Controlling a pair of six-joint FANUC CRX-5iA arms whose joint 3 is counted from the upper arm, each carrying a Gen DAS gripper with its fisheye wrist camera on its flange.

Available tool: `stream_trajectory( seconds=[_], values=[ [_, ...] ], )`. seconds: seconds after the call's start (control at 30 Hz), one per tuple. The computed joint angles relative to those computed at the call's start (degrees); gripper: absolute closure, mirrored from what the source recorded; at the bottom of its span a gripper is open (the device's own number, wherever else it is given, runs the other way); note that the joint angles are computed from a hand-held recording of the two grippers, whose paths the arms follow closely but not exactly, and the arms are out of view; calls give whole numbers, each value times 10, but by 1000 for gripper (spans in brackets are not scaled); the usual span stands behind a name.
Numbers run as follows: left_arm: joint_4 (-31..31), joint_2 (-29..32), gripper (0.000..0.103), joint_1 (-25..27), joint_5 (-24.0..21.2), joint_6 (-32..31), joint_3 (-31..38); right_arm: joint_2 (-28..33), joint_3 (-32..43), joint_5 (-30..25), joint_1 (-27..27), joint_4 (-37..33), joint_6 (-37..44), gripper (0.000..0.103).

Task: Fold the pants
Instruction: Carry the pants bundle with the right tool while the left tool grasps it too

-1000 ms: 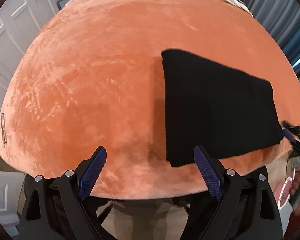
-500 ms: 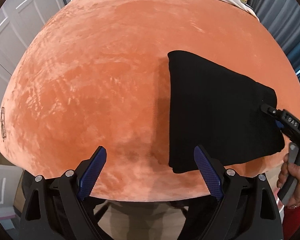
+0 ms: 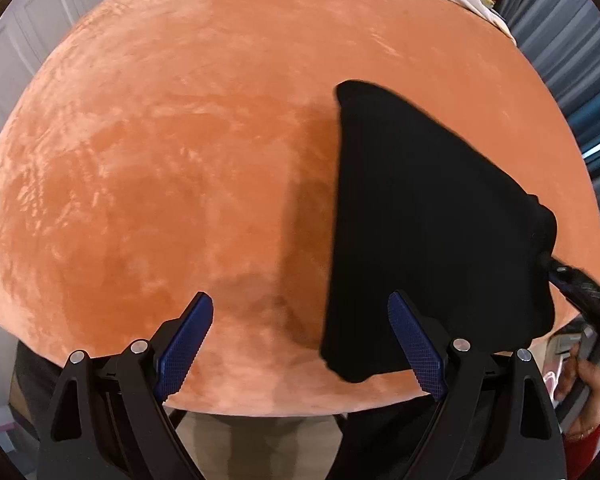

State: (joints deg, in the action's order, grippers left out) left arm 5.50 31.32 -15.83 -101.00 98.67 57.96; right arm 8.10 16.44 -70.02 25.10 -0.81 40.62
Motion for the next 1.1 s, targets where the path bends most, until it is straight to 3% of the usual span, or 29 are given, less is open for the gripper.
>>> stream_trajectory(
  seconds=[0.03, 0.07, 0.13, 0.2, 0.3, 0.4, 0.43, 0.5, 0.57, 0.6, 0.63, 0.7, 0.77, 0.83, 0.9, 1.03, 1.1],
  values=[
    [-7, 0, 16, -1, 4, 2, 3, -32, -33, 47, -4, -10, -26, 43],
    [-12, -2, 16, -1, 10, 3, 0, -61, -64, 85, 0, 5, -57, 29],
    [-13, 3, 16, 0, 17, 7, -5, -91, -102, 112, 21, 69, -114, 12],
    [-5, 27, 16, 2, -2, 13, 15, -110, -115, 140, 11, 43, -105, 12],
    [33, 23, 15, 11, 39, 33, -27, -104, -102, 137, -22, -41, -69, 11],
    [65, 16, 5, 19, 86, 49, -76, -68, -74, 118, -45, -126, -31, 10],
    [87, 11, 5, 26, 103, 51, -100, -58, -72, 116, -42, -134, -35, 7],
    [150, 4, 5, 46, 138, 62, -159, -61, -93, 143, -13, -80, -59, 6],
    [162, 5, 6, 50, 145, 45, -163, -43, -66, 128, 5, -78, -37, 13],
    [168, 6, 27, 50, 146, 29, -161, -35, -56, 122, 13, -70, -41, 21],
    [202, 2, 72, 55, 158, -13, -173, -28, -45, 116, 17, -73, -44, 39],
    [214, 13, 75, 58, 139, -24, -143, -25, -35, 117, 30, -57, -75, 57],
    [227, 6, 81, 69, 144, -36, -126, -29, -25, 128, 41, -37, -98, 63],
    [210, 0, 97, 86, 138, -55, -78, -25, 2, 137, 50, -28, -95, 65],
    [197, -5, 103, 107, 130, -68, -42, -13, 45, 139, 64, -25, -68, 65],
    [91, -22, 103, 144, 95, -93, 22, 19, 119, 133, 90, -22, -15, 64],
    [46, -35, 101, 149, 78, -85, 4, 50, 144, 98, 103, -9, 1, 53]
  ],
)
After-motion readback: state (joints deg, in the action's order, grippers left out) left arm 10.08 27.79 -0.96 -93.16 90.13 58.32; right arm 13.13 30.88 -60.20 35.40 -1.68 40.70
